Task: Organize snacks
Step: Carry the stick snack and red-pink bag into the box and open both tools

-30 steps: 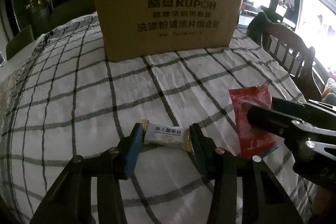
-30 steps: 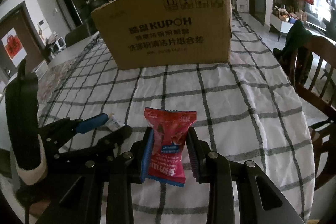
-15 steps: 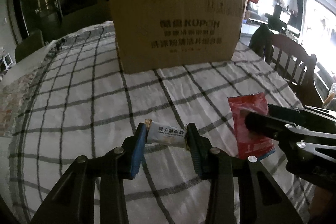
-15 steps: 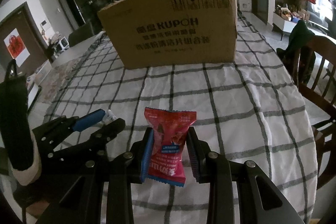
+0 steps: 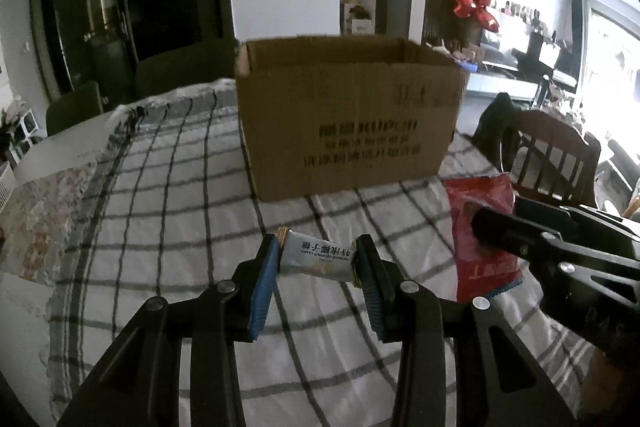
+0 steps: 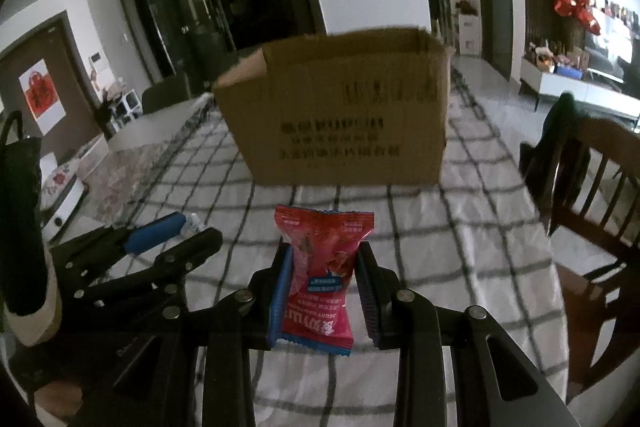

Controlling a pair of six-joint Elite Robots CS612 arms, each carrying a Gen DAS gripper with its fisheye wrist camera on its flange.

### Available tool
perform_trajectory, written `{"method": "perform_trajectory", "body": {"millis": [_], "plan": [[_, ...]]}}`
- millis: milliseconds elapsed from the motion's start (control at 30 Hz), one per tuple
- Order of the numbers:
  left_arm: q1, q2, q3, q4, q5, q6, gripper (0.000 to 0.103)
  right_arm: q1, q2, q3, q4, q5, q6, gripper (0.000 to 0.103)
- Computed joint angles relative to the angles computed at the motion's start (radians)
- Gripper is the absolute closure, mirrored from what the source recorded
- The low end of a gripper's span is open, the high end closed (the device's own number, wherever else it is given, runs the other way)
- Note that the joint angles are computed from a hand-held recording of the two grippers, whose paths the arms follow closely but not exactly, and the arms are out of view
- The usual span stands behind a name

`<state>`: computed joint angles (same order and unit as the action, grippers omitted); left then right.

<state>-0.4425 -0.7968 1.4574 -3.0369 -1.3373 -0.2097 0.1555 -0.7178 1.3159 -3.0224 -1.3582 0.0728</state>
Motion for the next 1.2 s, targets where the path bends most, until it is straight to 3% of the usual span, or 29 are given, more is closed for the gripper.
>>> {"method": "perform_trajectory", "body": {"millis": [600,967,1200], "plan": [[0.011,0.042,-0.144,-0.099,0.041,0.062,0.064,-0.012,0.038,-0.137,-0.113,-0.038,-0.012,0.07],[0.031,0.125,-0.328,-0.018,0.029,0.062,0.064,-0.016,0.119,-0.323,-0.067,-0.057,-0.043,0.07],[0.041,0.191,-0.45,0.064,0.035,0.06,0.063,-0.018,0.191,-0.471,0.032,-0.066,-0.059,0.07]]}}
